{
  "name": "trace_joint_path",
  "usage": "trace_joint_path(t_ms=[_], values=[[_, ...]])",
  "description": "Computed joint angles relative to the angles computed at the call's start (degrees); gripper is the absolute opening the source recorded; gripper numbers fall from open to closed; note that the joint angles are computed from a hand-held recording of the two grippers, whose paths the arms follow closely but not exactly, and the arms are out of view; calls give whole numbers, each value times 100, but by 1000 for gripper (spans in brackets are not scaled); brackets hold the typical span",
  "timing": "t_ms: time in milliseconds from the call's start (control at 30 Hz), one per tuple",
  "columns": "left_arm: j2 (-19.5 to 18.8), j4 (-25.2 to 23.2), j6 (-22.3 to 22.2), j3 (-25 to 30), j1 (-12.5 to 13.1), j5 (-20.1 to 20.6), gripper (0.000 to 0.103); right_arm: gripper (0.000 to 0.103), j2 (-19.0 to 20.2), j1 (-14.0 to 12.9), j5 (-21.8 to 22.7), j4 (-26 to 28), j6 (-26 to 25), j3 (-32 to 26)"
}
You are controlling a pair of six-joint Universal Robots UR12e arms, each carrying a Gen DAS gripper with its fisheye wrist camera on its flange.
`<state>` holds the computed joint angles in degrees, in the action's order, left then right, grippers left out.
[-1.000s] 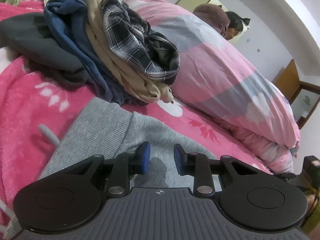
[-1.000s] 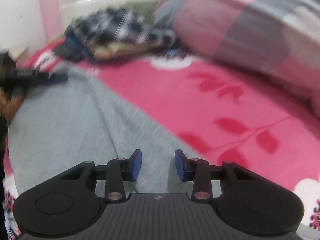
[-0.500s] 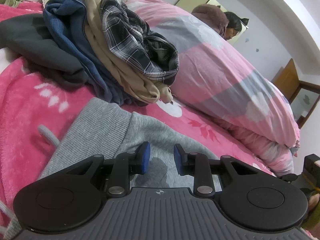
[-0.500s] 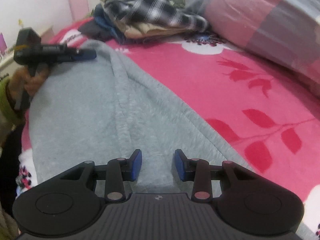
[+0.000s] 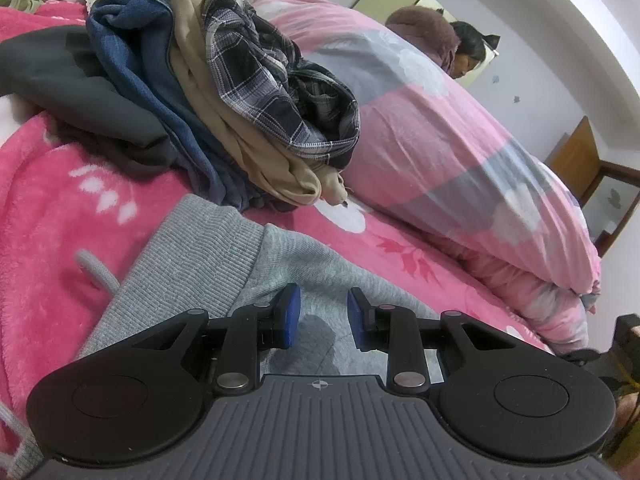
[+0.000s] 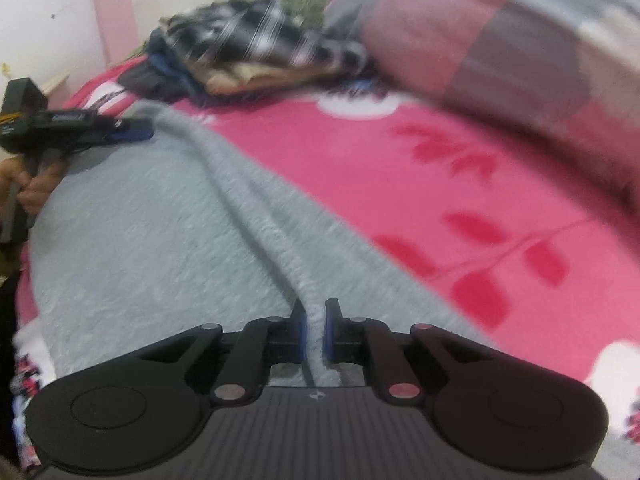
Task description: Fold clothes
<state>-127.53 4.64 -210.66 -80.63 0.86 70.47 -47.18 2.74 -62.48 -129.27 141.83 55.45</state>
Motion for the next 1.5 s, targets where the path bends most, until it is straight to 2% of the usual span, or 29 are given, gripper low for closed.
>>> trace_joint_path(t_ms=[100,233,367,467,533,567,667,833,933,1000,1067,1133,1200,1333,1367,1433,1500], values=[[3,-4,-8,-2,-3,20,28,8,-30,33,-187,-491,172,106],[13,-80,-218,18,20,-15,27,7,-36,97,-458,-802,244,133],[3,-83,-386,34,33,2,25,7,-43,114,-536,-1218,230,166],[6,-116,-218,39,-12,155,25,10,86,175,-824,-1115,107,85],[14,-193,-87,53,-38,248,25,19,210,213,-1049,-908,34,5],[19,-233,-47,61,-44,270,25,21,203,200,-1018,-938,114,9],[28,-319,-60,76,-28,224,25,45,147,159,-915,-1006,432,22],[36,-418,-148,99,-36,267,25,44,-17,92,-362,-1189,544,174],[58,-580,-204,130,-28,258,25,40,47,122,70,-1161,521,100],[62,-673,-255,155,-15,217,25,37,145,202,21,-1117,429,-3],[66,-728,-231,167,-20,230,25,33,283,307,-243,-1103,431,-140],[65,-741,-144,170,-39,285,25,31,472,407,-680,-1078,613,-348],[68,-729,-20,164,-59,338,26,31,657,381,-572,-831,1357,-630],[165,-691,72,88,-106,486,31,31,631,297,-307,-791,2457,-640],[200,-676,57,62,-121,544,35,32,619,303,-355,-783,2482,-621],[268,-645,92,21,-161,667,37,32,595,318,-467,-761,2506,-588],[295,-734,382,90,-223,730,37,33,581,343,-600,-748,2462,-557]])
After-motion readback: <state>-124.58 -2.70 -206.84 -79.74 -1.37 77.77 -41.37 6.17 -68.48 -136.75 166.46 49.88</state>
